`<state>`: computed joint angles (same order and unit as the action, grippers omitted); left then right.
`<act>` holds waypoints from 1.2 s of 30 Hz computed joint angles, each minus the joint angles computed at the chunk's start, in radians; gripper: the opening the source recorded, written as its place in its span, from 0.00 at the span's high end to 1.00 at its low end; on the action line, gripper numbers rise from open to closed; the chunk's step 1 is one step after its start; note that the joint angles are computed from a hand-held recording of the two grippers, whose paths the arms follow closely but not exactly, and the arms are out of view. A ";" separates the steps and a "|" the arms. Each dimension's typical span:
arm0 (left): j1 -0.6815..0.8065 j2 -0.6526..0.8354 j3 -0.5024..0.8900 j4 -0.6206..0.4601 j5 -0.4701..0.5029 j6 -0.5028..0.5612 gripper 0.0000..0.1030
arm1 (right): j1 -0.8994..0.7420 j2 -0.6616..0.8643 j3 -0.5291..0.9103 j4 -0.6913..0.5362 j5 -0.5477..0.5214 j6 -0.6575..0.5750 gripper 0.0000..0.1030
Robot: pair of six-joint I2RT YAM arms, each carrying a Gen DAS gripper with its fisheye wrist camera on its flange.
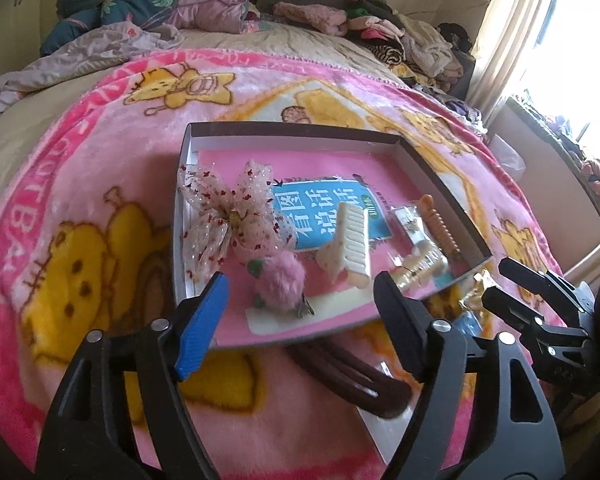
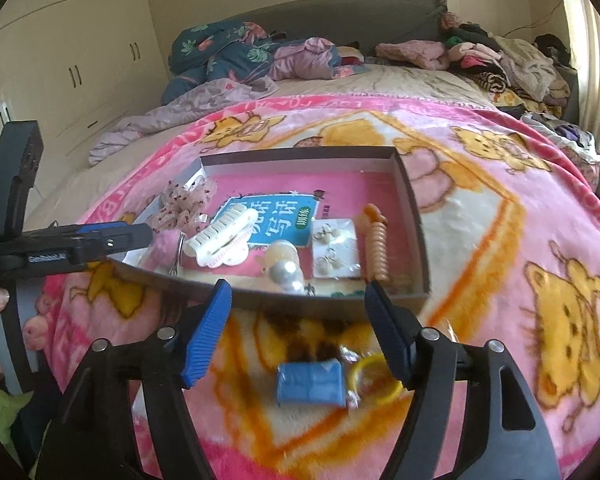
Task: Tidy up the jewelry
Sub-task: 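Lift both open tools out of the box back over the accessories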
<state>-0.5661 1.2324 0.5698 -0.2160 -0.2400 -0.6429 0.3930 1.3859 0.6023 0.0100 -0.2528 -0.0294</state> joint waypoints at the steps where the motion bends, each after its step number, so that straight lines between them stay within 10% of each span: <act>1: -0.011 -0.014 -0.005 -0.007 -0.009 -0.008 0.30 | -0.004 -0.016 -0.010 -0.005 0.000 -0.001 0.33; 36: -0.485 -0.167 -0.062 -0.251 -0.293 -0.418 0.17 | -0.112 -0.475 -0.245 -0.262 -0.067 -0.085 0.30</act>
